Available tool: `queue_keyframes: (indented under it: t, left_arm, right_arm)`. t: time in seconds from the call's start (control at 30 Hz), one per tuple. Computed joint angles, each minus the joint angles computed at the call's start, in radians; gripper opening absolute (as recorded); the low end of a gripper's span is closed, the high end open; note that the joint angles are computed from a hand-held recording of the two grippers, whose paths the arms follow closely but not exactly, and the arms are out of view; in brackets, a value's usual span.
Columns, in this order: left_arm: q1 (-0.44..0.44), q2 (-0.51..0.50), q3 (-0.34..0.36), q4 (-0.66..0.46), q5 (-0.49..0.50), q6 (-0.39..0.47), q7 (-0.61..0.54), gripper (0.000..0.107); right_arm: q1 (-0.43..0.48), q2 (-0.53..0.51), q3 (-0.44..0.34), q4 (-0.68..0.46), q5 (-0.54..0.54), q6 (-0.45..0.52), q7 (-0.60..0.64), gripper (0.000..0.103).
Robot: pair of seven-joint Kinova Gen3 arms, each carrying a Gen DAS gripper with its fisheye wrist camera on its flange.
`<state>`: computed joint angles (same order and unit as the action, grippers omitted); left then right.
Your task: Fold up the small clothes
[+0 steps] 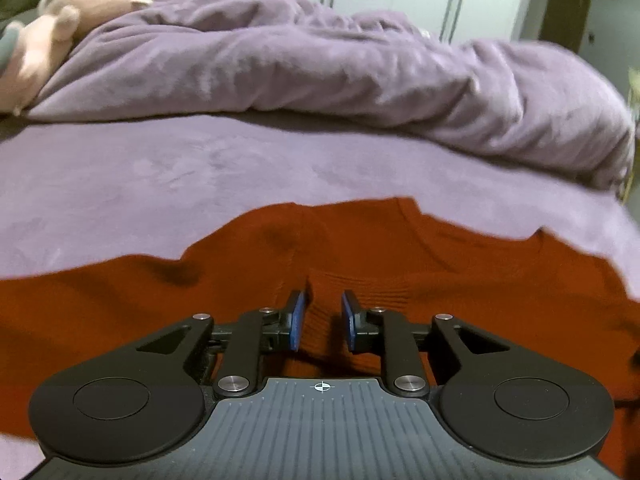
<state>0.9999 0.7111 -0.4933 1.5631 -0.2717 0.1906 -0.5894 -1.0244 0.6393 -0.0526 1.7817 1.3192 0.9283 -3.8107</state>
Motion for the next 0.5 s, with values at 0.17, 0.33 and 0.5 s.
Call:
queue_keyframes:
  t: [0.17, 0.33, 0.5]
  left_arm:
    - [-0.101, -0.069, 0.159, 0.049, 0.028, -0.061, -0.106, 0.032]
    - [-0.131, -0.009, 0.228, -0.058, 0.052, 0.061, -0.166, 0.033]
    - [-0.113, 0.003, 0.205, -0.056, 0.046, 0.05, -0.115, 0.033]
  right_arm:
    - [0.046, 0.033, -0.126, -0.005, 0.021, 0.097, 0.041, 0.02]
    - [-0.041, 0.055, 0.003, -0.063, -0.1, 0.087, 0.204, 0.02]
    - [-0.054, 0.046, 0.02, -0.033, -0.087, 0.059, 0.201, 0.02]
